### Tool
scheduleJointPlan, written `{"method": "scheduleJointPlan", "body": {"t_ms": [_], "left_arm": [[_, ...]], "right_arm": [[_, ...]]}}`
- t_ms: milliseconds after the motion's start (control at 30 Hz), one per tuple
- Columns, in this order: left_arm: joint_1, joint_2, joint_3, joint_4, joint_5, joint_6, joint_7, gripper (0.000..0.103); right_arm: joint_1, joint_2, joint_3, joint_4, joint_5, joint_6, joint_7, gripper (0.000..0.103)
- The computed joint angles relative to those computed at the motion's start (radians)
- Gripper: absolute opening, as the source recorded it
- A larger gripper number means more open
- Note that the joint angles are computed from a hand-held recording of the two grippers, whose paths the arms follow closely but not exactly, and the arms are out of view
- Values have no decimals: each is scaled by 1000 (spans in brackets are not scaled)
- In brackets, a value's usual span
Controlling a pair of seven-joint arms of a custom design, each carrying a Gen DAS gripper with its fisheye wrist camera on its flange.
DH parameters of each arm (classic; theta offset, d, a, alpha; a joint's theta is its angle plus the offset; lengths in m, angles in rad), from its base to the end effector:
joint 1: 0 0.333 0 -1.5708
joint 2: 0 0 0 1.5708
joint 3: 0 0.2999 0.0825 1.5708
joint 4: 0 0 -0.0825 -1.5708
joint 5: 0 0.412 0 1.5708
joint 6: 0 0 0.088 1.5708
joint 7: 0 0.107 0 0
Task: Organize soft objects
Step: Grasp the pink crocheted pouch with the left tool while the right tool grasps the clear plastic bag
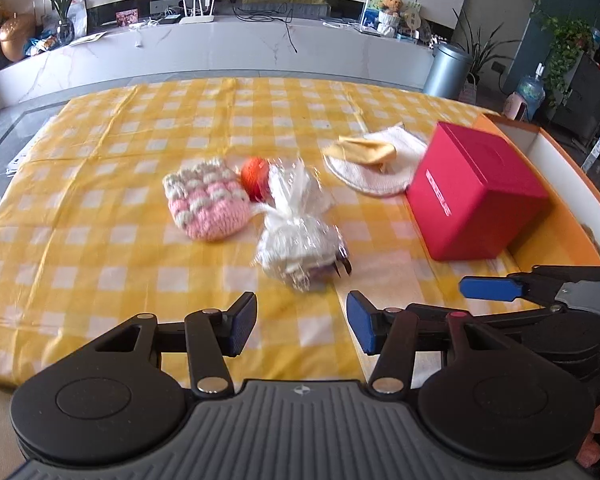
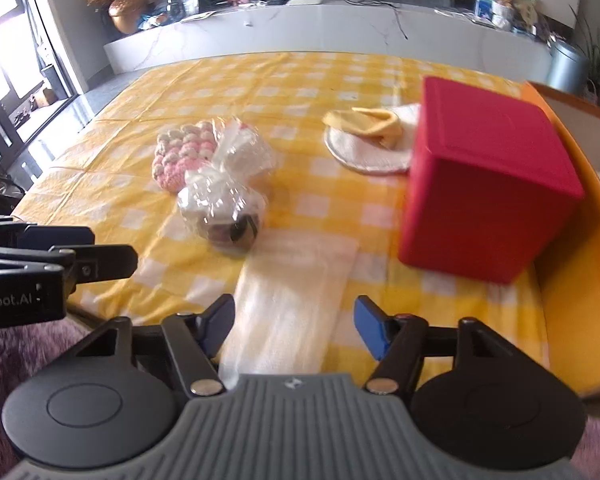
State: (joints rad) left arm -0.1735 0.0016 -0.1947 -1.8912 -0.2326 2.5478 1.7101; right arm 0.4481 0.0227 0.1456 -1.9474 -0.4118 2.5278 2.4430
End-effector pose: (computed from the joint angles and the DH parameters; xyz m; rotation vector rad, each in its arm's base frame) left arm 0.5933 -0.2256 0.5491 -1.5645 2.2568 -0.8963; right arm 0.5218 0.3564 0.5019 -1.8105 1.8262 -0.4646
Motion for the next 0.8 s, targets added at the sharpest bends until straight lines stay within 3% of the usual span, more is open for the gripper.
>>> {"method": "scheduleJointPlan", "body": {"t_ms": [267, 400, 633, 800], "left_arm": [[27, 96, 16, 119, 104, -41, -41, 61], [37, 136, 19, 162, 138, -57, -64, 61], [54, 189, 19, 212, 151, -84, -78, 61], [66, 216, 17, 236, 139, -85, -61, 61]], "right_arm": [[1, 172, -32, 208, 84, 32, -110, 66], [9, 271, -48, 328, 134, 20, -168, 78], [19, 436, -55, 540, 258, -66, -294, 77], [31, 488, -70, 601, 297, -101, -317, 72]]}}
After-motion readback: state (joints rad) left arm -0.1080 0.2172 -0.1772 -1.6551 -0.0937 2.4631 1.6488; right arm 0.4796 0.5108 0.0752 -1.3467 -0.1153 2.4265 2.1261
